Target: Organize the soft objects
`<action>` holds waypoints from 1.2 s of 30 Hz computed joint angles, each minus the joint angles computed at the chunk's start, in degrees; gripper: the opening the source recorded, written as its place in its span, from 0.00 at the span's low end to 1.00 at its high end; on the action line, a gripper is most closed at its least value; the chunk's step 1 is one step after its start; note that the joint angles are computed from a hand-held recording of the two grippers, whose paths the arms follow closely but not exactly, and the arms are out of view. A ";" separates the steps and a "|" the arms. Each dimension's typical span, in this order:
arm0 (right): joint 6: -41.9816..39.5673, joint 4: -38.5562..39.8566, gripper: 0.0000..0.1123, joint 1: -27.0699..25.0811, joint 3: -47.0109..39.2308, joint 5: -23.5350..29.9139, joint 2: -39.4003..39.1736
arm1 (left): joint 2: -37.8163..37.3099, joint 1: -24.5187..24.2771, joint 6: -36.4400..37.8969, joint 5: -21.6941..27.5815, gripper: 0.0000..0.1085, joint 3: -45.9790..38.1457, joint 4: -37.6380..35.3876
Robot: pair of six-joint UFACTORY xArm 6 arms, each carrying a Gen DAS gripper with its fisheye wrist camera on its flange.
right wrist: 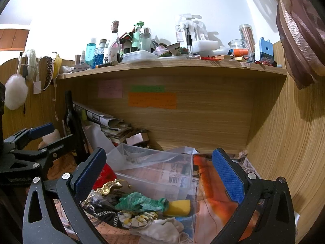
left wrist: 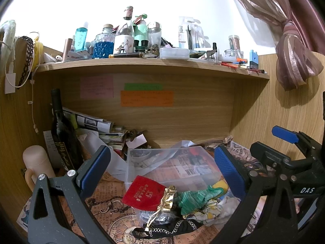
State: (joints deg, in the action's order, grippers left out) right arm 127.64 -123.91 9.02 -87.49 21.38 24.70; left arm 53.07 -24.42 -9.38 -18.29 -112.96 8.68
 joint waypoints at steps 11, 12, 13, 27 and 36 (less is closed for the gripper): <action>1.61 -0.22 0.92 -0.13 0.31 -0.22 -0.29 | 0.26 0.27 -1.42 0.15 0.95 -0.46 1.29; 1.43 -0.08 0.92 -0.15 0.32 -0.24 -0.30 | 0.37 0.19 -1.07 0.11 0.95 -0.59 0.88; 1.47 -0.05 0.92 -0.15 0.29 -0.25 -0.29 | 0.28 0.28 -1.49 0.18 0.95 -0.53 1.36; 2.29 -0.58 0.92 -0.20 0.52 -0.32 -0.48 | 0.39 0.41 -2.39 0.19 0.95 -0.82 2.23; 2.57 -0.79 0.92 -0.15 0.60 -0.23 -0.47 | 0.40 0.32 -2.03 0.12 0.95 -0.81 1.87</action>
State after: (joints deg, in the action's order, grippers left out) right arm 130.22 -124.70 8.87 -86.90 21.16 24.23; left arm 53.47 -24.11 -11.41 -18.16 -113.77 10.55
